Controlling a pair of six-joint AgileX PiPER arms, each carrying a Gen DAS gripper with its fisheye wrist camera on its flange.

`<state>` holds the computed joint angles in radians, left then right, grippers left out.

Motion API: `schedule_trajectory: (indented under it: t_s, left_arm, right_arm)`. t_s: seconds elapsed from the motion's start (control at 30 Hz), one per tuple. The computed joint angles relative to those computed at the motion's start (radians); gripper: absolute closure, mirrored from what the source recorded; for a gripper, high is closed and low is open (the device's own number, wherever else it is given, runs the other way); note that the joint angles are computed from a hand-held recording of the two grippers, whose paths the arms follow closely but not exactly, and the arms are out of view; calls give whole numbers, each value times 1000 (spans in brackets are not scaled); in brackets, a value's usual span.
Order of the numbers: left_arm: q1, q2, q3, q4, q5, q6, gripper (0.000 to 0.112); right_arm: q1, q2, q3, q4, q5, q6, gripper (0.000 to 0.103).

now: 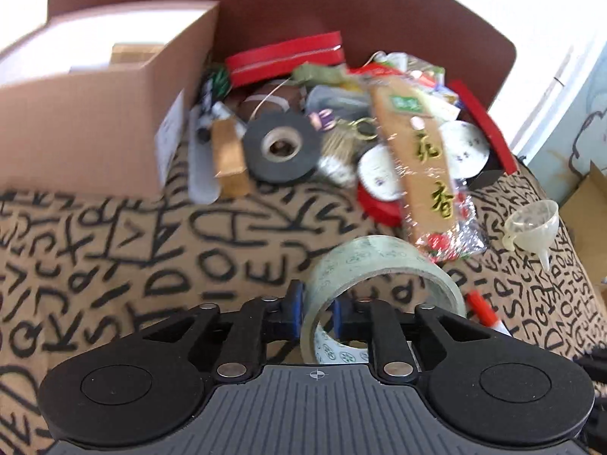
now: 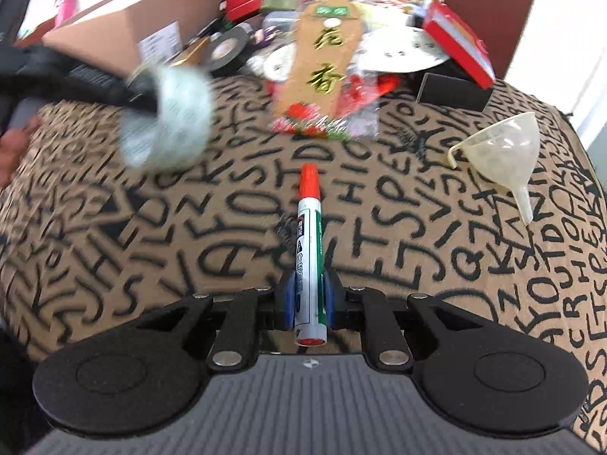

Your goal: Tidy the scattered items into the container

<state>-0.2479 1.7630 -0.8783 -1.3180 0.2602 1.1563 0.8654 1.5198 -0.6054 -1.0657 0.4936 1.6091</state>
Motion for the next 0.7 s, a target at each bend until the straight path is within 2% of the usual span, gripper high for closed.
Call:
schedule_trajectory:
  t_s: [0.03, 0.1, 0.27, 0.4, 0.5, 0.57, 0.6, 0.63, 0.7]
  left_arm:
    - [14, -2, 4, -19, 16, 16, 78]
    - [20, -9, 14, -86, 11, 79, 77]
    - [-2, -10, 7, -119, 11, 146, 73]
    - [14, 12, 0, -106, 32, 138, 73]
    - [23, 31, -15, -104, 39, 121, 68]
    - [18, 55, -36, -80, 34, 105, 66]
    - [21, 70, -48, -53, 40, 83, 74]
    - [27, 83, -58, -39, 52, 74, 87]
    - [35, 94, -68, -32, 69, 79, 88]
  right_arm:
    - [6, 7, -11, -41, 18, 48, 67]
    - [27, 16, -36, -141, 37, 148, 62]
    - [45, 69, -113, -395, -33, 363, 62]
    - [28, 186, -209, -442, -28, 384, 62]
    - [-28, 254, -272, -468, -73, 431, 62]
    - [-45, 292, -312, -427, -81, 386, 65]
    - [-57, 314, -337, -388, -92, 340, 67]
    - [-66, 333, -359, -338, -101, 290, 69]
    - [-94, 354, -384, -277, -150, 228, 75]
